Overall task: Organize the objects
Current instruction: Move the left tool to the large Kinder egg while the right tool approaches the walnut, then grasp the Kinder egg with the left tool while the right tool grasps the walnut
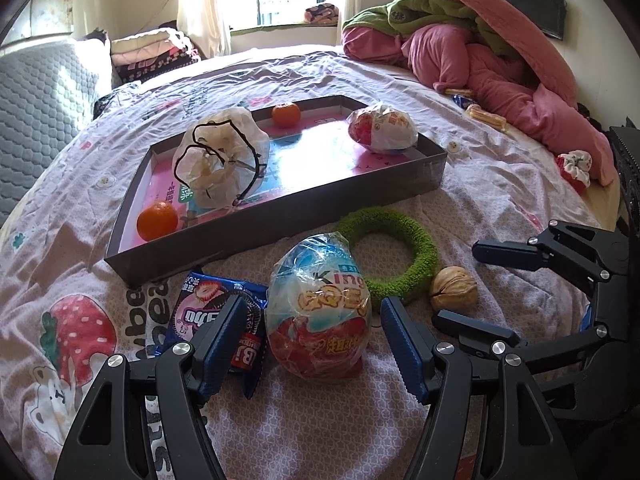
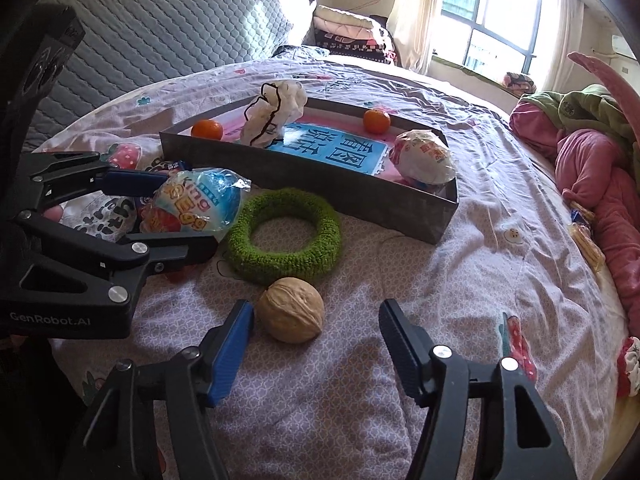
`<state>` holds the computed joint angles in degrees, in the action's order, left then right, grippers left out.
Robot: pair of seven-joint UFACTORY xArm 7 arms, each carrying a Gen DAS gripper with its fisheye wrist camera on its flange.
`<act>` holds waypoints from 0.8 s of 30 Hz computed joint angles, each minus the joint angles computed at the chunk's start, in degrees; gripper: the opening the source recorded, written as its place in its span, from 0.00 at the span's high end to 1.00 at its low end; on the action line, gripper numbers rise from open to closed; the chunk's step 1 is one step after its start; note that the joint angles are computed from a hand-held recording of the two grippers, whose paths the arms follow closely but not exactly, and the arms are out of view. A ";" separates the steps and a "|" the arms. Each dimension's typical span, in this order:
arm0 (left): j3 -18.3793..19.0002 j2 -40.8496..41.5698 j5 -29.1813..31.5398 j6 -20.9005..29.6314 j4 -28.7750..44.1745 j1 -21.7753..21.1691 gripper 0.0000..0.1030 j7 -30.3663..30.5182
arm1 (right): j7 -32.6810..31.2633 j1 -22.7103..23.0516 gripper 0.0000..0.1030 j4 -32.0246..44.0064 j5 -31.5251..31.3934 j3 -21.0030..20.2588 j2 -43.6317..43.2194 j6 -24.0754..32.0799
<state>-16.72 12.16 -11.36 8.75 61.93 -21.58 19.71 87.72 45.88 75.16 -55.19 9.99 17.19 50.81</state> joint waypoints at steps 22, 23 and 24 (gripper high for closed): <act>0.86 0.70 4.58 0.02 0.86 -0.79 0.49 -4.52 | -1.62 -0.25 0.63 0.43 1.71 -0.75 1.16 -3.74; 0.83 0.72 4.47 0.21 0.90 -0.86 0.49 -4.44 | -1.63 -0.19 0.64 0.46 1.71 -0.79 1.17 -3.73; 0.94 0.76 4.54 0.30 0.94 -1.03 0.49 -4.47 | -1.51 -0.19 0.64 0.37 1.73 -0.85 1.12 -3.86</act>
<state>-15.77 12.92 -6.82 9.05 62.86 -22.61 15.24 86.21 45.69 75.53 -53.45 9.14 18.31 46.95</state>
